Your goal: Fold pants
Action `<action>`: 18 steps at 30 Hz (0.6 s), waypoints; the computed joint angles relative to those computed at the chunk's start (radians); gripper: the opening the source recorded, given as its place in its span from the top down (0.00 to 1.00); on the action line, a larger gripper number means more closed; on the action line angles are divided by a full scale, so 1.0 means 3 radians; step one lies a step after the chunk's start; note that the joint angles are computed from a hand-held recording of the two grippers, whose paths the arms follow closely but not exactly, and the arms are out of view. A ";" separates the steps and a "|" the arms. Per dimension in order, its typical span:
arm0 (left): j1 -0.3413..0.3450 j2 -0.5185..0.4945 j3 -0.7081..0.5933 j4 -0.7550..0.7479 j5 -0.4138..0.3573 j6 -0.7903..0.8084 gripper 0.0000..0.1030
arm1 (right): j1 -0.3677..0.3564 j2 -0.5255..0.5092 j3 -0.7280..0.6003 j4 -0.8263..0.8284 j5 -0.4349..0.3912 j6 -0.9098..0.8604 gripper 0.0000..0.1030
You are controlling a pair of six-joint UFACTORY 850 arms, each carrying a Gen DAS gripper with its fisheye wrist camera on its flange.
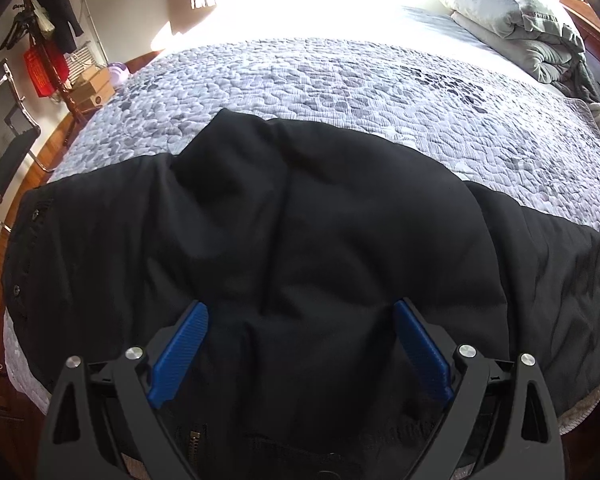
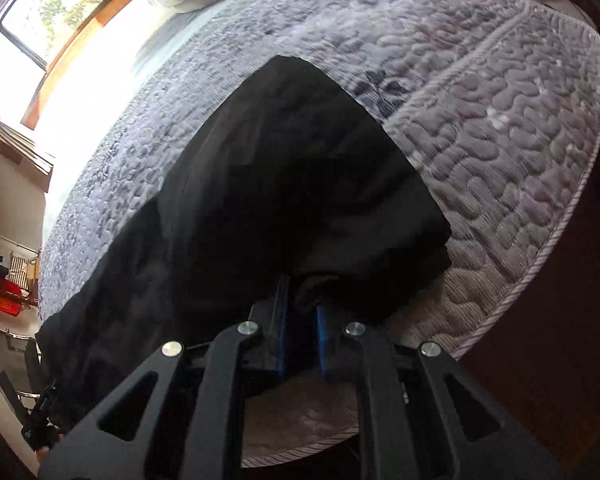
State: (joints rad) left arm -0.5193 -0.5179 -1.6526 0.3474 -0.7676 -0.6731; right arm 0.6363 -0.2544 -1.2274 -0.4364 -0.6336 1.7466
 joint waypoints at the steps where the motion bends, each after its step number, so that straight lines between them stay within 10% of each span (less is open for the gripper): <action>1: 0.0002 0.0003 0.0000 -0.0014 -0.0009 0.0007 0.09 | 0.0003 -0.0004 0.0035 0.0026 0.0053 0.0010 0.89; 12: 0.0079 0.0343 0.0328 -0.0158 0.0096 -0.0124 0.09 | 0.0365 -0.0370 -0.0713 -0.0197 -0.1304 -0.0425 0.57; 18: 0.0074 0.0527 0.0504 -0.0402 0.0109 0.0136 0.09 | 0.0409 -0.0337 -0.0786 0.0048 -0.0628 -0.0777 0.56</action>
State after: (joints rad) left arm -0.4970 -0.3598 -1.5015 0.2267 -0.7349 -0.6324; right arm 0.7591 -0.3553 -1.4631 -0.4218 -0.8220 1.5135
